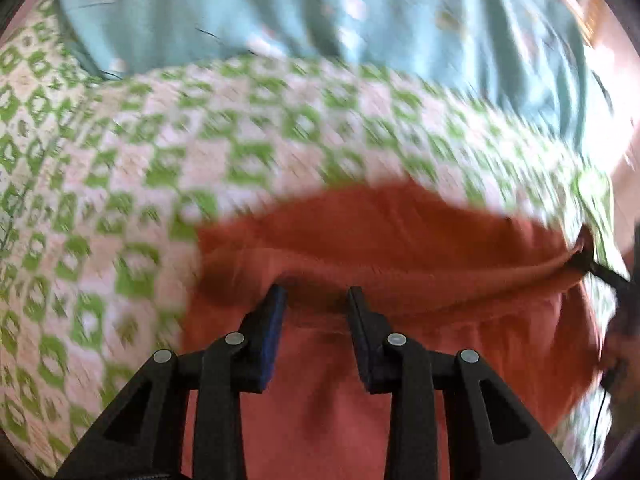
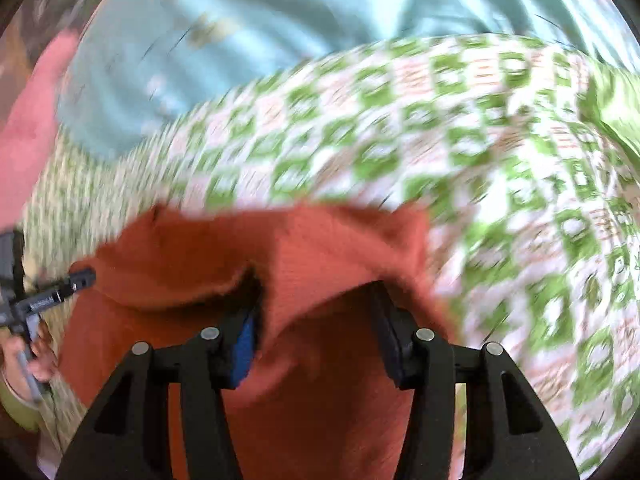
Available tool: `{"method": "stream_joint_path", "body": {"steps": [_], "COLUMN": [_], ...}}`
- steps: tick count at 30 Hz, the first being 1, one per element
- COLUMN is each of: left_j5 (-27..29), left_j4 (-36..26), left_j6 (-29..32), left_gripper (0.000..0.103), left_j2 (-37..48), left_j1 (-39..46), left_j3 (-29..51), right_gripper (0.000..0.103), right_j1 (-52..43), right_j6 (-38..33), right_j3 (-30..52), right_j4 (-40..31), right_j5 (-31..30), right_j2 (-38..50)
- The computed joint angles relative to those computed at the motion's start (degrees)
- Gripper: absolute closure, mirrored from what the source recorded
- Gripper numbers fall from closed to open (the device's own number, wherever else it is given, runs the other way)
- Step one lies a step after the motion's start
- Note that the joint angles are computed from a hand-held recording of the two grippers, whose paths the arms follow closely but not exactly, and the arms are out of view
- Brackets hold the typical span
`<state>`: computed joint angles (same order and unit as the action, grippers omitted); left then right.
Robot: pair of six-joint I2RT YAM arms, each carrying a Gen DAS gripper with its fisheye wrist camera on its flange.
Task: Fold small clothes
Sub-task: 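Release the hem with both grippers and withdraw them from the folded sweater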
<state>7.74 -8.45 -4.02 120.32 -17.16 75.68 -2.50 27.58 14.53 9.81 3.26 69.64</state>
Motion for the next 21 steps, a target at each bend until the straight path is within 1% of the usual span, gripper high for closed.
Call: {"method": "stream_joint_path", "body": {"steps": [1,2,4,5,8,11,13,15,18,20,21], "left_j5": [-0.55,-1.11,-1.43,-1.31,0.1,0.99,1.9,3.96,7.51,9.5,10.07], "left_j4": [-0.68,-1.14,-1.55,-0.91,0.3,3.48,6.74,9.93,13.36,14.8,15.77], "left_j6": [-0.68,-1.31,-2.48,-2.72,-3.16,-3.71,-5.28,-6.59,-8.62,-9.7,-10.32], "left_gripper": [0.07,0.068,0.067,0.067,0.066,0.066,0.066,0.065,0.062,0.062,0.062], "left_j2": [1.33,2.04,2.93,2.55,1.32,-3.01,-7.33,-12.44,-18.54,-22.29,-24.48], "left_j1": [0.67,1.24,2.53,3.31,5.28,6.48,6.35,7.3,8.52,8.79,8.72], "left_j3": [2.35,3.57,4.66,3.54,0.49,-7.5,-14.45,-21.89,-30.25,-35.06,-37.94], "right_gripper": [0.051,0.051,0.051,0.05,0.049,0.049,0.049,0.049,0.049,0.049,0.049], "right_j1": [-2.86,-3.44,-2.26,-1.41,3.16,7.77,10.84,12.89,16.34,20.67,24.39], "right_j6": [0.47,1.08,1.99,2.21,4.73,8.15,9.87,11.6,15.36,19.47,22.38], "right_j3": [-0.55,-1.11,-1.79,-1.53,-4.37,-6.16,-7.4,-8.45,-9.13,-10.03,-10.21], "right_j4": [1.06,1.68,1.34,0.86,-2.99,-5.47,-8.68,-11.84,-18.77,-23.62,-25.79], "right_j5": [-1.99,-2.3,-1.48,-0.84,1.85,4.42,6.46,7.83,10.01,12.16,14.44], "right_j2": [-0.66,-1.05,-2.48,-2.65,-9.72,-13.68,-17.6,-21.41,-28.22,-34.3,-36.22]}}
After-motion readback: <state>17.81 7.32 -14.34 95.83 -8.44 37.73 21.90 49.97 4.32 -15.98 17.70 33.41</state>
